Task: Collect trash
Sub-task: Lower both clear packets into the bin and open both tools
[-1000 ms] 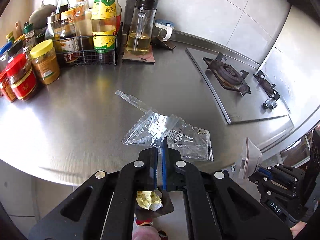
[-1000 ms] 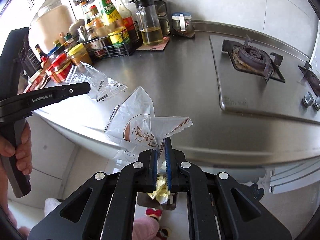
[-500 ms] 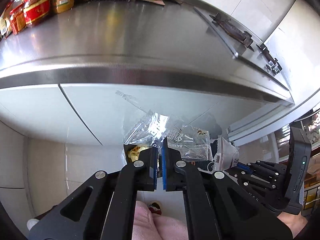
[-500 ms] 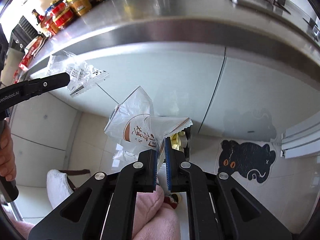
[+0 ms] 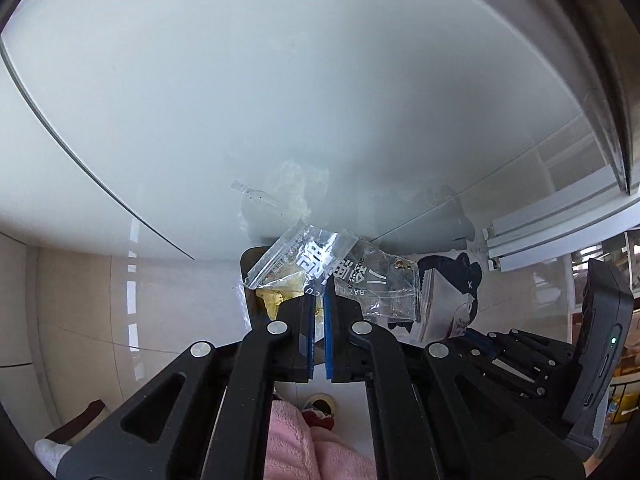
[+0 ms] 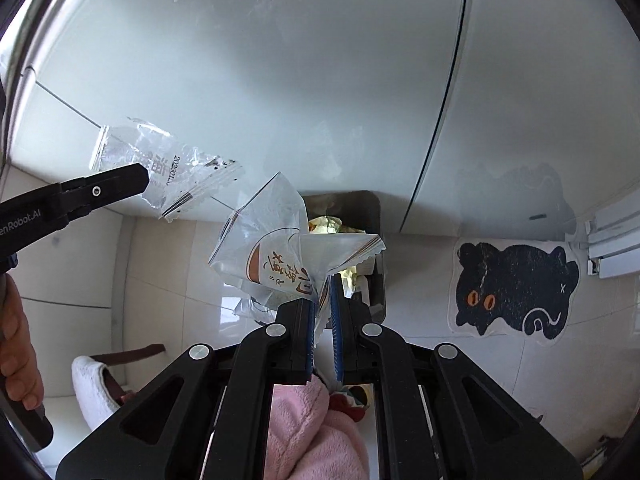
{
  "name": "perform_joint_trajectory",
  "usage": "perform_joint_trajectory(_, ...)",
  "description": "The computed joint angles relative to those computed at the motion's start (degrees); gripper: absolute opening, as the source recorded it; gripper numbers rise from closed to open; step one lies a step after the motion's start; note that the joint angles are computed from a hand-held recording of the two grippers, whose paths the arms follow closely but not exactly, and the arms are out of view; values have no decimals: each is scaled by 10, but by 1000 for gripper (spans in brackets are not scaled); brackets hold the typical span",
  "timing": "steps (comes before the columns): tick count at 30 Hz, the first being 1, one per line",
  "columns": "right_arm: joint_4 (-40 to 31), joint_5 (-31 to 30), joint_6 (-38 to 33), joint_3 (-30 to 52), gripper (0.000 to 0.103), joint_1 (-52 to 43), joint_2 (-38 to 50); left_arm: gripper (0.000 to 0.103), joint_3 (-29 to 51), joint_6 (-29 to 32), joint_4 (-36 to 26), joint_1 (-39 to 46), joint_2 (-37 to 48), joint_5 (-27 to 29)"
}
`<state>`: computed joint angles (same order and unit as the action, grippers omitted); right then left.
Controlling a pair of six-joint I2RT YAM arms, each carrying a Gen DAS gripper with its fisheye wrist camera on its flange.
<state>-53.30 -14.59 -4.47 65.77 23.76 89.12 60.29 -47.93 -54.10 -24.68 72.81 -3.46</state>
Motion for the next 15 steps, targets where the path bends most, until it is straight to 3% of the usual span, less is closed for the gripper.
perform_joint_trajectory(8,86,17,16,-29,10,26,92,2,-89,25,121,37,63,28)
perform_joint_trajectory(15,126,27,28,-25,12,36,160,3,-118,49,180,71,109,61)
